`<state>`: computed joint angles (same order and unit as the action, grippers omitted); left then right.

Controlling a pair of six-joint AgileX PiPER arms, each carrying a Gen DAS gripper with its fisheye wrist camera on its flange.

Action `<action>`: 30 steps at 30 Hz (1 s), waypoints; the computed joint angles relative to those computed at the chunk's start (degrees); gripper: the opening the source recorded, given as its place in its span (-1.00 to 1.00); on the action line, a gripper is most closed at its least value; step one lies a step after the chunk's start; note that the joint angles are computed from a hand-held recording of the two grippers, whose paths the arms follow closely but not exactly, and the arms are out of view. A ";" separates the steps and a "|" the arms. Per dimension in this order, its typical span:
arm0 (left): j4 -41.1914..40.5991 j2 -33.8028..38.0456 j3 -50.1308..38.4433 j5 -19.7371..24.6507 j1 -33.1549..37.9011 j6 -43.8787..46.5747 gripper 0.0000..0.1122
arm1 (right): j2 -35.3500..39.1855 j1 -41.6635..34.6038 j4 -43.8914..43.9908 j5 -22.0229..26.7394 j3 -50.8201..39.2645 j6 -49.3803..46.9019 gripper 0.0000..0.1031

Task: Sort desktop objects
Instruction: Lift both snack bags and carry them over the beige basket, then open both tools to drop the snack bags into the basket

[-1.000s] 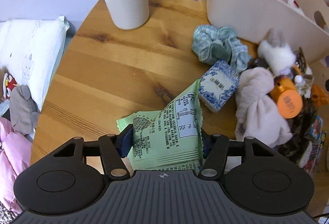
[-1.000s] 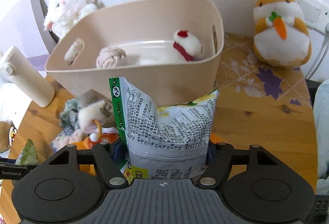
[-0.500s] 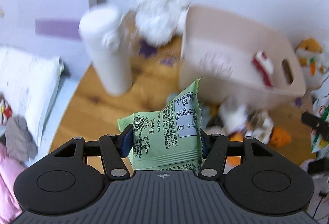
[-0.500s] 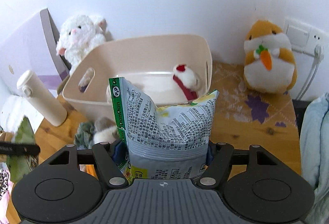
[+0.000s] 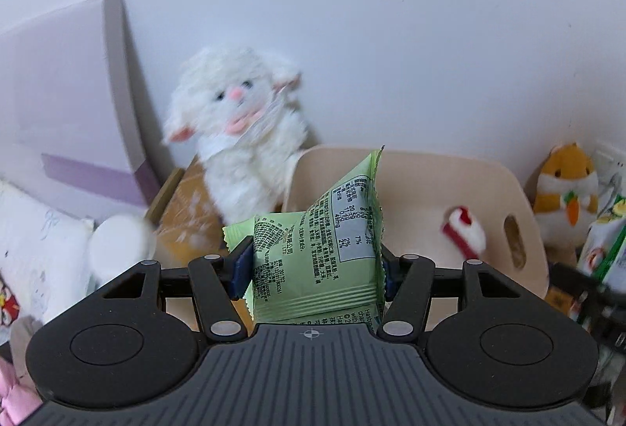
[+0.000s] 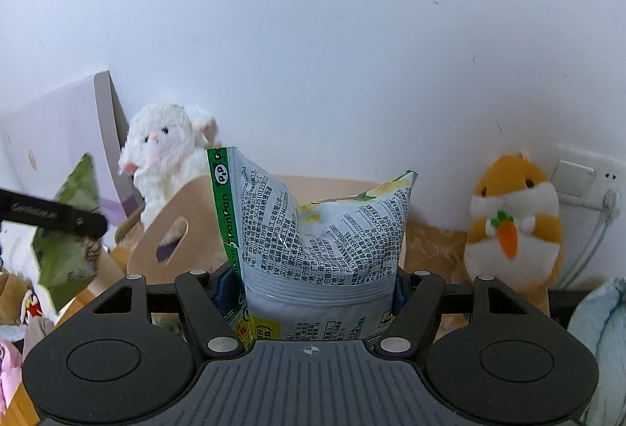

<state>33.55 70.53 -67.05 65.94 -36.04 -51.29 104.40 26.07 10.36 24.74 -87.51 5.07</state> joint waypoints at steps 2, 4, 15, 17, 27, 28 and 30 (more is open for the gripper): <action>0.76 2.24 -0.43 -2.58 0.51 -0.42 0.07 | 1.92 -0.02 0.78 0.01 -2.08 -0.36 0.30; 1.62 4.67 -0.75 -4.91 0.82 -1.26 0.07 | 3.83 0.08 1.47 0.13 -4.10 -0.60 0.30; 0.30 15.27 -0.22 -13.13 2.65 -1.33 0.08 | 15.60 0.41 2.31 6.26 -19.16 3.70 0.30; 0.97 16.12 0.04 -13.66 2.02 -0.92 0.08 | 17.05 0.86 0.11 7.52 -21.02 5.71 0.30; 0.07 16.28 0.97 -14.62 3.79 -0.80 0.44 | 23.46 0.67 -2.57 16.11 -30.04 7.36 0.52; 0.61 16.01 1.10 -14.42 3.64 -1.23 0.45 | 23.77 0.63 -2.55 16.39 -30.52 6.90 0.57; 1.69 15.49 1.10 -13.64 3.33 -1.46 0.46 | 24.03 0.51 -2.51 16.44 -31.17 6.52 0.75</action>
